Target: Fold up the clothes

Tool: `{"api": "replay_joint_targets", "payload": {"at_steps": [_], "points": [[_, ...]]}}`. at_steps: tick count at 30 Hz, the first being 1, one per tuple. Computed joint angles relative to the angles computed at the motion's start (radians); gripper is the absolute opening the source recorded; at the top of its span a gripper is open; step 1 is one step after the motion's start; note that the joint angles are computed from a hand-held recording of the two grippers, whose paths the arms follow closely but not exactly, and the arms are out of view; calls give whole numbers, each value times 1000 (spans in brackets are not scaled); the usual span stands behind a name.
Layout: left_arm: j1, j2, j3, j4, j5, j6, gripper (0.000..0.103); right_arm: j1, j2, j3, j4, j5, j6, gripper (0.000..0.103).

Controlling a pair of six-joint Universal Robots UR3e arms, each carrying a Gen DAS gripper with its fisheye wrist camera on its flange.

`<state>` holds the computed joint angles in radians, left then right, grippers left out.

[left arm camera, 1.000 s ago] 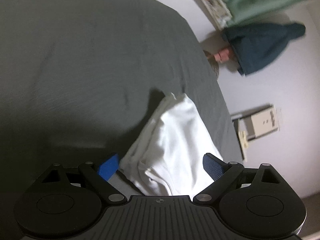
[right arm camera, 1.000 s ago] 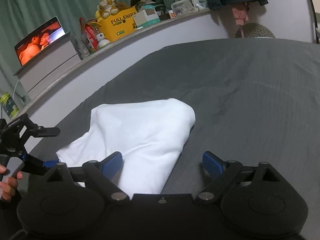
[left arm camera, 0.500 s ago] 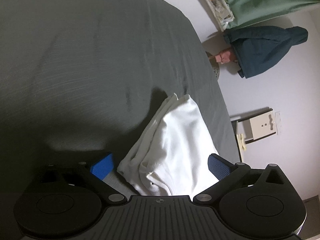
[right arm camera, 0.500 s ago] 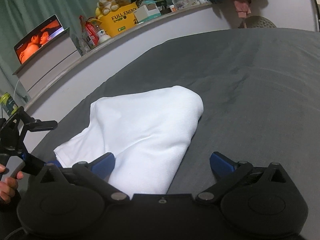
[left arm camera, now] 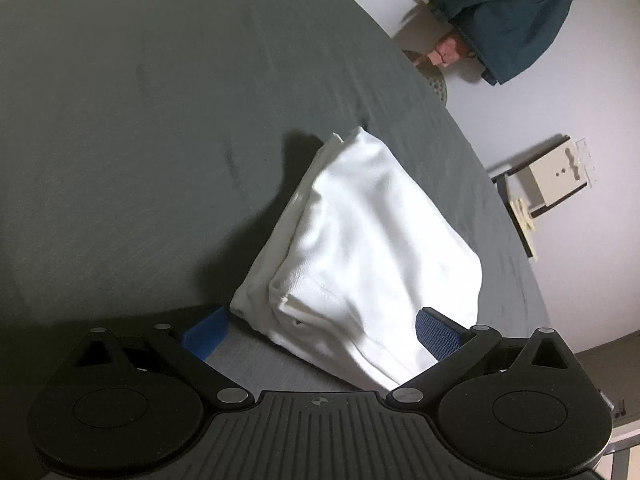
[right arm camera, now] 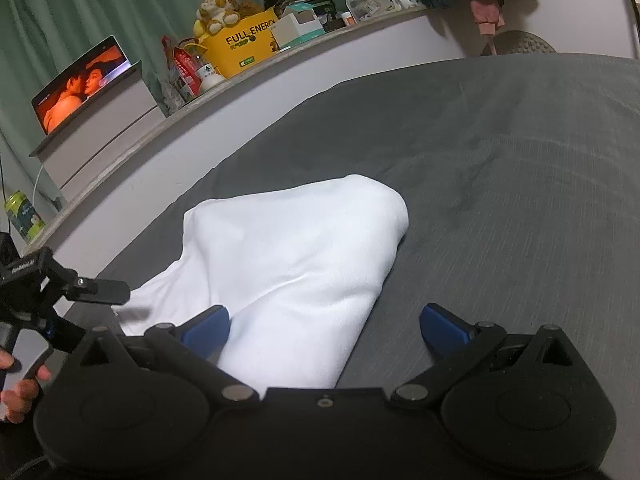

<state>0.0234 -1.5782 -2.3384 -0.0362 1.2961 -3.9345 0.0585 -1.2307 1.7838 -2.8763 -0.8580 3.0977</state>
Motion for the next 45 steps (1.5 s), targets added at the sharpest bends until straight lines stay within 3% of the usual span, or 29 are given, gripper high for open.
{"api": "replay_joint_targets", "payload": {"at_steps": [4, 13, 17, 45], "points": [[54, 26, -54, 38, -65, -14, 103, -2, 0, -2, 5, 3, 5, 103], [104, -116, -155, 367, -142, -156, 103, 5, 0, -17, 27, -10, 2, 103], [106, -171, -160, 451, -155, -184, 103, 8, 2, -21, 28, -14, 5, 103], [70, -180, -98, 393, -114, -96, 101, 4, 16, -49, 46, -1, 67, 103]]}}
